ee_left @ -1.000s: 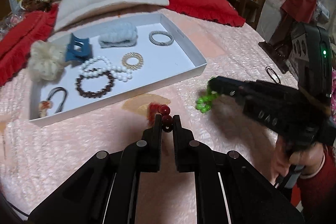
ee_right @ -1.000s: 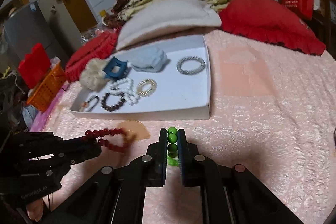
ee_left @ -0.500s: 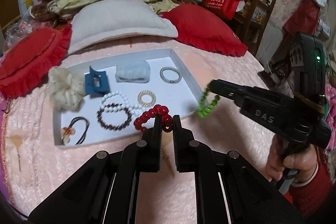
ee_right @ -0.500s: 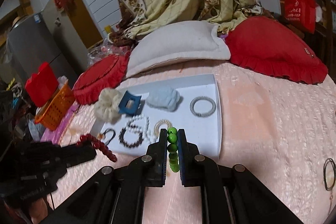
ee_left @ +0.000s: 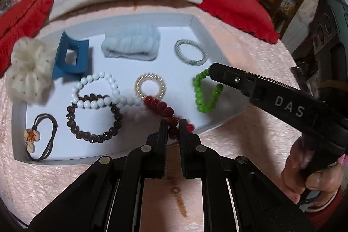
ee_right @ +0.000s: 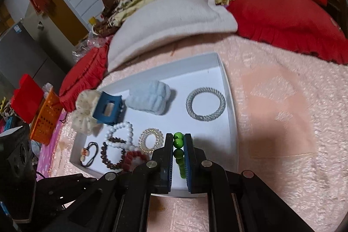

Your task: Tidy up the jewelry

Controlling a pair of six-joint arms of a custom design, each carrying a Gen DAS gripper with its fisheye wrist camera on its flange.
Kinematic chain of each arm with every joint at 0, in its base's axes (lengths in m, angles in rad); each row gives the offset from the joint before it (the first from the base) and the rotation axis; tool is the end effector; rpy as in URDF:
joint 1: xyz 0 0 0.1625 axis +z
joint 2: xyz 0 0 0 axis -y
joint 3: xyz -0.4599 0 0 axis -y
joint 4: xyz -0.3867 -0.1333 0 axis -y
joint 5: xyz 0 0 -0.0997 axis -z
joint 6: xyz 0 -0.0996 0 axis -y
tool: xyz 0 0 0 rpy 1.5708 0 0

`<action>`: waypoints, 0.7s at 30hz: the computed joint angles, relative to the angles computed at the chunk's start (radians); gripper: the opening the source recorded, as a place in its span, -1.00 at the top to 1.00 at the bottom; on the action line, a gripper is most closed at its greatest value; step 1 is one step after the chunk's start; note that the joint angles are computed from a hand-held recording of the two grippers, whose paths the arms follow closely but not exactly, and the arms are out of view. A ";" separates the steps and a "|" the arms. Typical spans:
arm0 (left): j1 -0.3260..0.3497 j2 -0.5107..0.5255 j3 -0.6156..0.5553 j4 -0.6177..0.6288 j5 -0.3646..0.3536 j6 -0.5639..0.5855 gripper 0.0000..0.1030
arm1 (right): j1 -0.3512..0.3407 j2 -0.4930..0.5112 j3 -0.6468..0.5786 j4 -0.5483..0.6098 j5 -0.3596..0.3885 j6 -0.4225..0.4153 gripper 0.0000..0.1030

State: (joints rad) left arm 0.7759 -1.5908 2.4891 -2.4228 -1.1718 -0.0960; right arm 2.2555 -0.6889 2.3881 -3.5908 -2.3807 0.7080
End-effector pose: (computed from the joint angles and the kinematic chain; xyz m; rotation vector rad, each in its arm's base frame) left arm -0.1130 -0.3518 0.2235 0.9558 2.5851 -0.1825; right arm 0.3141 -0.2880 0.0376 -0.2050 -2.5283 1.0099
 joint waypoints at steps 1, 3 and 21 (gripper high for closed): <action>0.012 0.003 -0.005 0.006 -0.003 0.001 0.80 | -0.007 0.007 0.002 -0.013 0.007 0.000 0.83; 0.028 -0.005 -0.011 0.016 -0.018 0.002 0.69 | -0.019 0.015 0.006 -0.030 0.019 0.002 0.83; -0.095 -0.667 0.016 0.506 0.187 -0.123 0.23 | 0.113 0.034 -0.081 0.259 -0.100 0.095 0.44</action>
